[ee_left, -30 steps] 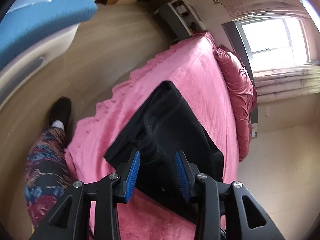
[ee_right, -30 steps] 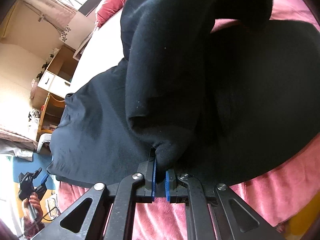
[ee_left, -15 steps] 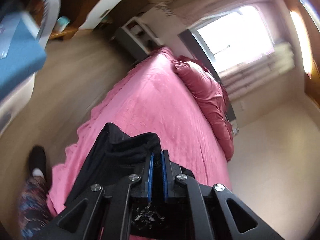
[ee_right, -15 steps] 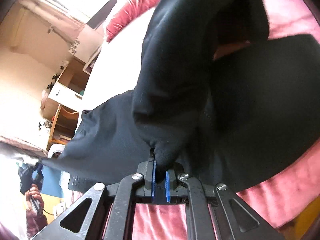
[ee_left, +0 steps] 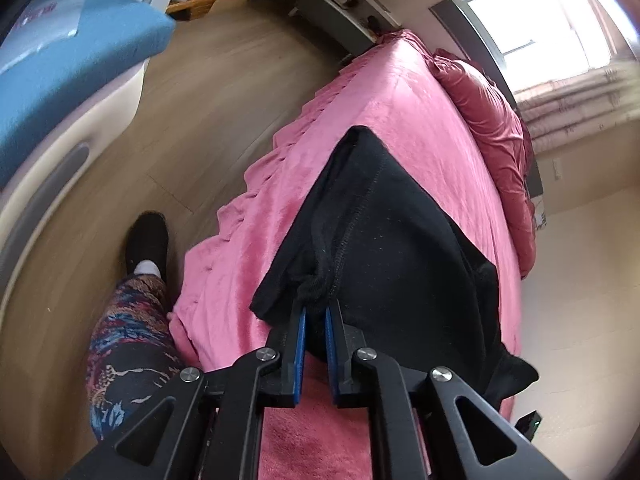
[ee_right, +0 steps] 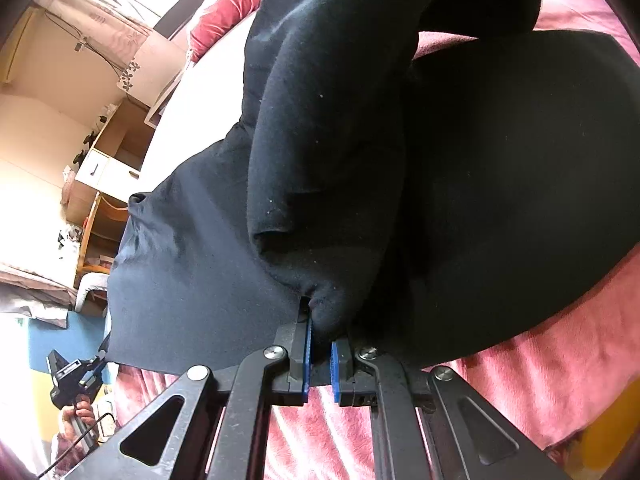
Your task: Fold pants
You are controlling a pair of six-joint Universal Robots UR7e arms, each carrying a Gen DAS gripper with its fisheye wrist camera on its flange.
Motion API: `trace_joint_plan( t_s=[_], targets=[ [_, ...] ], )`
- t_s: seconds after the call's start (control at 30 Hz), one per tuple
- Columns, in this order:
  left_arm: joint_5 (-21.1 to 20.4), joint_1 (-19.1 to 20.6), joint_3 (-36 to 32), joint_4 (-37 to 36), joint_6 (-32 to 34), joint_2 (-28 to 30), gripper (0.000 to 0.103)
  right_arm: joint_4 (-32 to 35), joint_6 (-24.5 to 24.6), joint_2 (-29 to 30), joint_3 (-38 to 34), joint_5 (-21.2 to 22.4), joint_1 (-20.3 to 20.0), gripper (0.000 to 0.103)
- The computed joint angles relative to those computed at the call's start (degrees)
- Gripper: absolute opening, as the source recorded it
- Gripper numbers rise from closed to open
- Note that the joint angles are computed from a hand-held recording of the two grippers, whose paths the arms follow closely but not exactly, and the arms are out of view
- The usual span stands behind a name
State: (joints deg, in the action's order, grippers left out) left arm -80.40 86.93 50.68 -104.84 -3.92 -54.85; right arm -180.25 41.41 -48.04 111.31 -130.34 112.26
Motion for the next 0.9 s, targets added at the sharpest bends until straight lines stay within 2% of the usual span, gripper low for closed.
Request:
trace_joint_plan(
  t_s=[0.03,0.07,0.1,0.2,0.27,0.33,0.4,0.47,0.5,0.57,0.67,0.8,0.87,0.9],
  targets=[
    [2.6,-0.6,-0.1,0.8,0.0,0.0,0.014,-0.2,0.1,0.3,-0.3,-0.1,0.2,0.007],
    [4.0,-1.0,-0.4,1.5,-0.4,0.0,0.024,-0.6,-0.1,0.5,-0.3,0.1,0.1,0.007],
    [6.4,-1.6,-0.5,1.9,-1.4,-0.1,0.03,-1.2,-0.1,1.0,-0.5,0.4,0.0,0.007],
    [15.3,-3.8,1.3,-0.7,-3.7,-1.4,0.032,-2.4,-0.4,1.1,0.0,1.3,-0.5,0.008],
    [17.9,-5.3,5.0,-7.0,-1.6,-3.3,0.032,-3.8,-0.5,1.0,0.6,2.4,-1.0,0.009],
    [15.8,-6.9,7.8,-11.4,3.0,-4.7,0.032,-6.3,0.1,0.7,1.5,4.3,-1.5,0.016],
    [13.2,-8.3,10.1,-12.4,6.4,-5.2,0.032,-6.4,0.1,0.2,1.8,3.9,-1.3,0.018],
    [10.8,-10.0,12.7,-11.6,11.1,-5.5,0.032,-8.8,0.2,-0.7,2.9,4.2,-0.9,0.029],
    [9.8,-11.2,14.6,-11.2,14.2,-5.6,0.032,-10.5,0.2,-0.9,3.5,3.9,-0.7,0.038],
    [7.5,-13.0,17.8,-11.0,19.1,-5.7,0.032,-15.6,0.1,-1.8,5.4,2.5,-0.1,0.04],
    [3.4,-15.2,20.9,-7.8,22.9,-4.8,0.032,-23.2,0.5,-3.6,8.8,0.6,0.0,0.04],
    [3.4,-17.4,23.5,-5.1,24.9,-3.5,0.032,-28.1,2.5,-6.2,12.0,-4.7,-0.7,0.04],
    [3.7,-17.9,24.1,-3.2,24.9,-2.8,0.032,-30.9,2.9,-7.4,13.1,-6.4,-1.7,0.05],
    [3.9,-18.1,24.3,-2.6,24.8,-2.6,0.032,-32.5,3.1,-8.1,13.5,-7.1,-2.3,0.058]
  ],
)
